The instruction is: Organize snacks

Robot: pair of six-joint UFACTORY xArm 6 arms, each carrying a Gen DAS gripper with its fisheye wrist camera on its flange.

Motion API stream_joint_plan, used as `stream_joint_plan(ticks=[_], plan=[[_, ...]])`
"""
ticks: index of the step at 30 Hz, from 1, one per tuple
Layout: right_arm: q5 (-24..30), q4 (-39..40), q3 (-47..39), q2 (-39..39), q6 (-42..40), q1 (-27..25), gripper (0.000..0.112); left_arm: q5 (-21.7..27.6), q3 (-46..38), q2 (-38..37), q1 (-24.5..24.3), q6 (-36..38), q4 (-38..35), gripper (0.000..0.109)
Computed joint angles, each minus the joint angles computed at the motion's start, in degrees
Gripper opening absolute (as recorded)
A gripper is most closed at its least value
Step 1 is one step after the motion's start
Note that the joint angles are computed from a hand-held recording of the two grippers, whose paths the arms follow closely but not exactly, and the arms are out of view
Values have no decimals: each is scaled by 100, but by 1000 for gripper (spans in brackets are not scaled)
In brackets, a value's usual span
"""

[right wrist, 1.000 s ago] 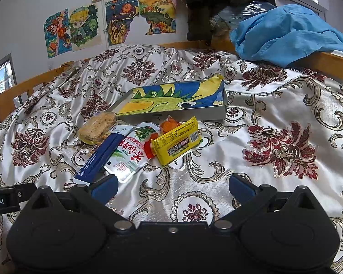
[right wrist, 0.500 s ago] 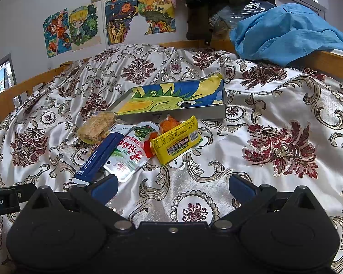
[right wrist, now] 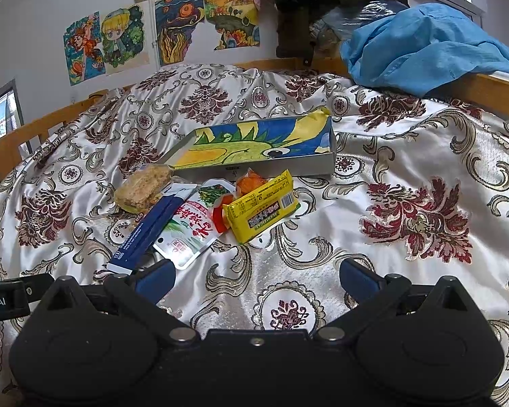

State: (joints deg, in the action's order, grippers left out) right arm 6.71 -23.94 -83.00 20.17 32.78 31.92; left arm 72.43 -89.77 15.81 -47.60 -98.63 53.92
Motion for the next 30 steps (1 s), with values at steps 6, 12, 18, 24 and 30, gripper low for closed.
stream_joint_plan(ticks=[6, 12, 18, 24, 30], plan=[[5, -17, -11, 9, 13, 1, 102, -3, -17, 29, -1, -3, -13, 103], [32, -5, 0, -21, -22, 22, 102, -55, -19, 45, 25, 55, -114, 103], [10, -427, 60, -106, 318, -20, 102, -31, -95, 68, 26, 258, -222, 103], [21, -176, -136, 8, 25, -39, 102, -217, -149, 56, 242, 521, -381, 103], [-124, 871, -717, 462, -1112, -35, 102, -393, -286, 139, 570, 872, -271, 103]])
